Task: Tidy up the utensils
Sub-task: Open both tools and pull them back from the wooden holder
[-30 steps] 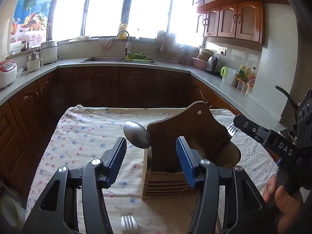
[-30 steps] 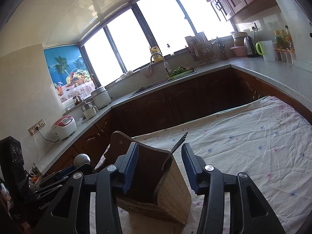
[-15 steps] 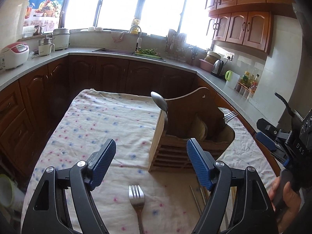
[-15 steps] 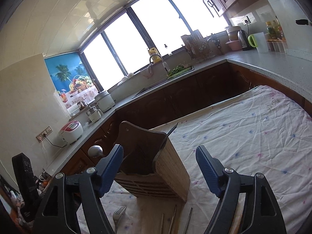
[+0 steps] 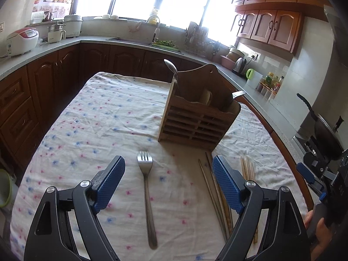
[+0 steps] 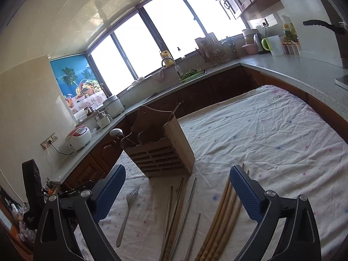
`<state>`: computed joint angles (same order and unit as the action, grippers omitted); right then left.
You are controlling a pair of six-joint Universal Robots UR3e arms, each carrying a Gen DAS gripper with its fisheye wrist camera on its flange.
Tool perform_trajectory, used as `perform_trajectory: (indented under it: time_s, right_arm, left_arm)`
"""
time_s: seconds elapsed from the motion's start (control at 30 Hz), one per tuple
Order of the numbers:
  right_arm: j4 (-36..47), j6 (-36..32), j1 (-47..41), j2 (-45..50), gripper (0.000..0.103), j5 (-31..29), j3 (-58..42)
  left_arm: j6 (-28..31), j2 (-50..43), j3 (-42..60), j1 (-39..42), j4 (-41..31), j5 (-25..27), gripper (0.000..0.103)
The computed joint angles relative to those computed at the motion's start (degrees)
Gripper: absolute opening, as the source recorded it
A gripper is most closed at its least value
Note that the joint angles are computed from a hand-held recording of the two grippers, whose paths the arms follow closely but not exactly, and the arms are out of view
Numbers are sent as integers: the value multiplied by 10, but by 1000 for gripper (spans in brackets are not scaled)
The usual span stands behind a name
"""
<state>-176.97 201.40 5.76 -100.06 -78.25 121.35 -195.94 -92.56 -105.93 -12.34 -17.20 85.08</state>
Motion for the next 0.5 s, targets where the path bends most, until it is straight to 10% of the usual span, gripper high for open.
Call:
perform_trajectory:
  time_s: [0.5]
  right_arm:
    - [37,-17,-4,-113,100,-39,130]
  left_arm:
    - [-16,1,-35,-61,-21,21,85]
